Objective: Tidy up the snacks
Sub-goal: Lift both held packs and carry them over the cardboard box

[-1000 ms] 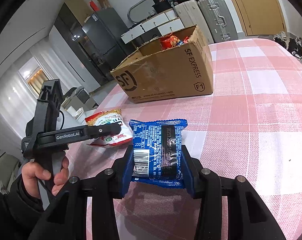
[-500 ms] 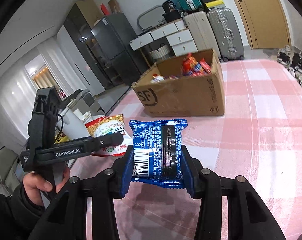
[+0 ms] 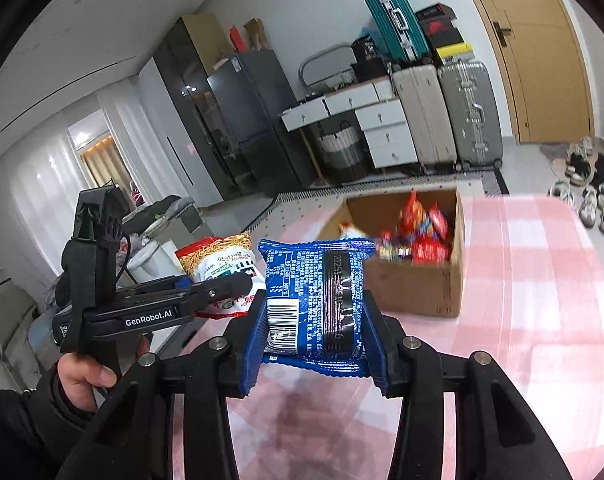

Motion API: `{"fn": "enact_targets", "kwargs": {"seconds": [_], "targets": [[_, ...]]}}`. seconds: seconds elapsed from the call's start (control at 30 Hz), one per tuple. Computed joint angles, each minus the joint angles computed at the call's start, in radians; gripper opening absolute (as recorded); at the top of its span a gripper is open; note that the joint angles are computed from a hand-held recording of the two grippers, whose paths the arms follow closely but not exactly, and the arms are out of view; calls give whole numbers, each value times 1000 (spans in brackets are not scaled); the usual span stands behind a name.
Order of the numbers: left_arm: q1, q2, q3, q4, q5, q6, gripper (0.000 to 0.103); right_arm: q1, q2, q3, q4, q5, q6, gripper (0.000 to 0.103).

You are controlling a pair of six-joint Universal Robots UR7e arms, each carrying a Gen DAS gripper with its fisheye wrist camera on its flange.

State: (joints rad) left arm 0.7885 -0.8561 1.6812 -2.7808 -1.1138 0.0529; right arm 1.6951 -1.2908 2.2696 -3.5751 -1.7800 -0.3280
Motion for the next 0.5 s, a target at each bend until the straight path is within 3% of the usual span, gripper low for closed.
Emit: {"fn": "enact_targets", "kwargs": {"seconds": [0.23,0.33,0.5], "targets": [[-15,34,-158,89,6,26,48,41,-16,-113,110,-44,-7,44],[-21,69,-231,120,10,33,48,61,1,-173,115,-116,8,44],[-18,149,-363,167,5,41,48,36,12,-252,175,-111,31,44]]}}
